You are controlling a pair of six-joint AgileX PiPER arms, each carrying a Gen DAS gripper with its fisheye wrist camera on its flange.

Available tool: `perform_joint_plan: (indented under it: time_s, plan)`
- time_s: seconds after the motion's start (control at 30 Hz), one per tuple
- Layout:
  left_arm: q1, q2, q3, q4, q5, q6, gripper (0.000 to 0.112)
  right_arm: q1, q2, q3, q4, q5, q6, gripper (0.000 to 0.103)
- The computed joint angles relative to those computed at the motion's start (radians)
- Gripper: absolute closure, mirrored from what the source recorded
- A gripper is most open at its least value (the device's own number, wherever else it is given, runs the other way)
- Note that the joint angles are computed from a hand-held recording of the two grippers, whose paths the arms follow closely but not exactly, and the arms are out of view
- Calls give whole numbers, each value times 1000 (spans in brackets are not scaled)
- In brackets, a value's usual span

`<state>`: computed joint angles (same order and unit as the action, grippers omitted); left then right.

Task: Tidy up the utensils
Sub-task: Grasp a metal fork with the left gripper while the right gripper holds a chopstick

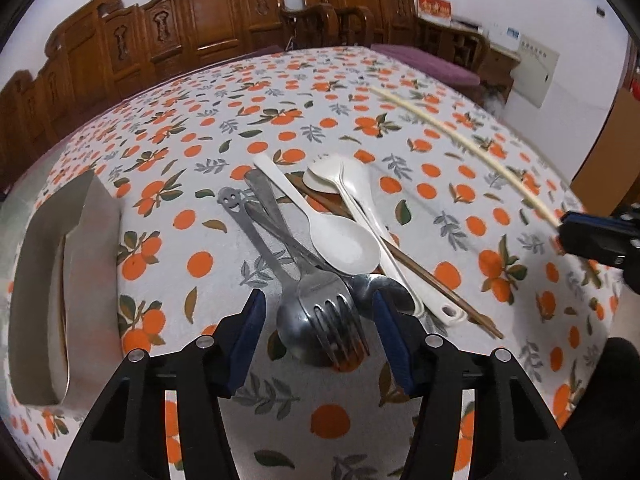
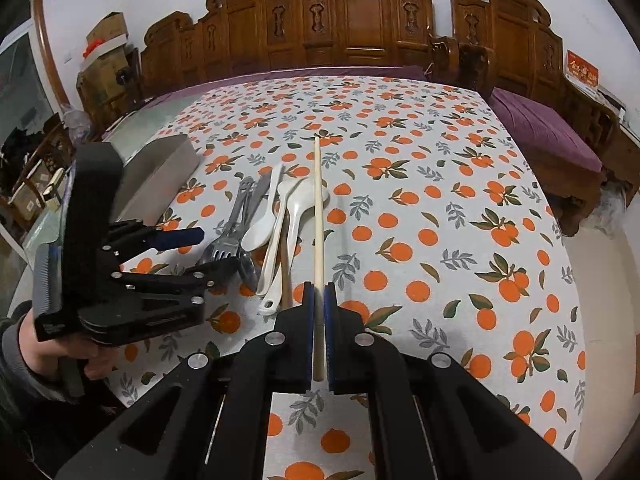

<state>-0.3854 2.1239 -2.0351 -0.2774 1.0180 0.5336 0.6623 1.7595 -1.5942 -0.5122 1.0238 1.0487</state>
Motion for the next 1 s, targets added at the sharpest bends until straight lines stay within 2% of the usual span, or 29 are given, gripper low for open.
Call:
perform_joint_plan:
  time_s: [0.13,0.2,0.47,0.5,0.53,0.57,0.6,0.7,0.77,0.87,0.93,1.0]
  plan:
    - [-28,24,-37,80,7,-42,60,-1,-4,-1,-1,-4,0,97]
    - [-24,34,-54,82,28,-42,71,0,-6,-4,-4,-5,1,97]
    - [17,9,-36,26,36,-16,87,6,-7,-15,-3,-4,-4,97]
    - [26,5,-31,11,33,-7,96,6,-6,-16,-2,-4,-6,97]
    - [35,1,-28,-1,31,3,98,7,-4,-17,-2,-3,-7,97]
    - [37,4,-37,7,38,0,109,8,-2,-19,-2,-3,-8,97]
    - [37,12,-53,15,48,-6,112,9,0,-21,-1,-2,-9,97]
    - [46,28,-83,29,68,-15,112,12,4,-25,1,-1,-10,97]
    - [58,52,-130,13,113,-21,112,13,4,-26,1,0,-10,97]
    - [64,46,-133,-22,118,-15,110,14,5,-27,0,1,-9,97]
    - [55,44,-135,-25,122,-12,104,15,7,-29,2,3,-9,97]
    - [39,38,-127,-8,111,-16,84,14,9,-30,5,3,-9,97]
